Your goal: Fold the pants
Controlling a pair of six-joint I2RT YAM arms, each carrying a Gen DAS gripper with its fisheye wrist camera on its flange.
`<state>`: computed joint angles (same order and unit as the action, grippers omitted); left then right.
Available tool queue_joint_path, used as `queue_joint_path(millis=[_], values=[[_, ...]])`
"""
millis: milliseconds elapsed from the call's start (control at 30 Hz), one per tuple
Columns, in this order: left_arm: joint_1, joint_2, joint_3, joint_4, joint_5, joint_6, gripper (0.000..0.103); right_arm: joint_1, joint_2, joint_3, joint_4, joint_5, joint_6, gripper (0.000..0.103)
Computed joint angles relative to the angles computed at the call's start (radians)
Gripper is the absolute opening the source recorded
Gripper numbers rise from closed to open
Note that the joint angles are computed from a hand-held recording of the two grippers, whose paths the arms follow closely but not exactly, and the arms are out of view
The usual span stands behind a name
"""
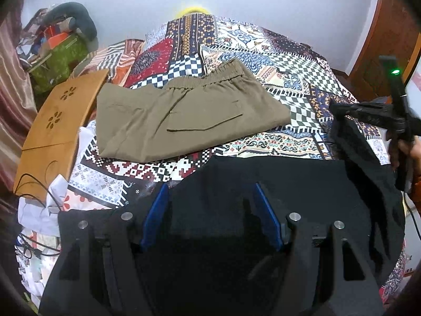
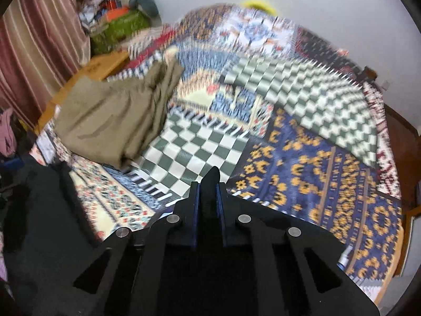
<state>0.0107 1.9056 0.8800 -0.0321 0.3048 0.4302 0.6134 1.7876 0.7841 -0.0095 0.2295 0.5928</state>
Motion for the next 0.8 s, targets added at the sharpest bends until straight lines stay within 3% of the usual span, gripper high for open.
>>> queue_joint_path(millis=[233,367,500,633,800], values=[[-0.003,-0.152,-0.103,-0.015,0.027,0.002,0.070,0.124,-0.426,-0.165,-0.160,0.192,0.119,0.010],[-0.016,-0.228,-0.155,-0.024,0.031,0.011,0.071,0.217,-0.635,-0.200,-0.330,0.327,0.216,0.010],[-0.038,-0.298,-0.201,-0.037,0.033,0.019,0.072,0.375,-0.818,-0.219,-0.576,0.475,0.404,0.010],[-0.063,-0.360,-0.247,-0.042,0.034,0.022,0.077,0.566,-0.867,-0.208,-0.827,0.586,0.692,0.010],[-0.114,-0.413,-0.301,-0.036,0.032,0.020,0.082,0.916,-0.772,-0.201,-1.186,0.626,1.325,0.010]])
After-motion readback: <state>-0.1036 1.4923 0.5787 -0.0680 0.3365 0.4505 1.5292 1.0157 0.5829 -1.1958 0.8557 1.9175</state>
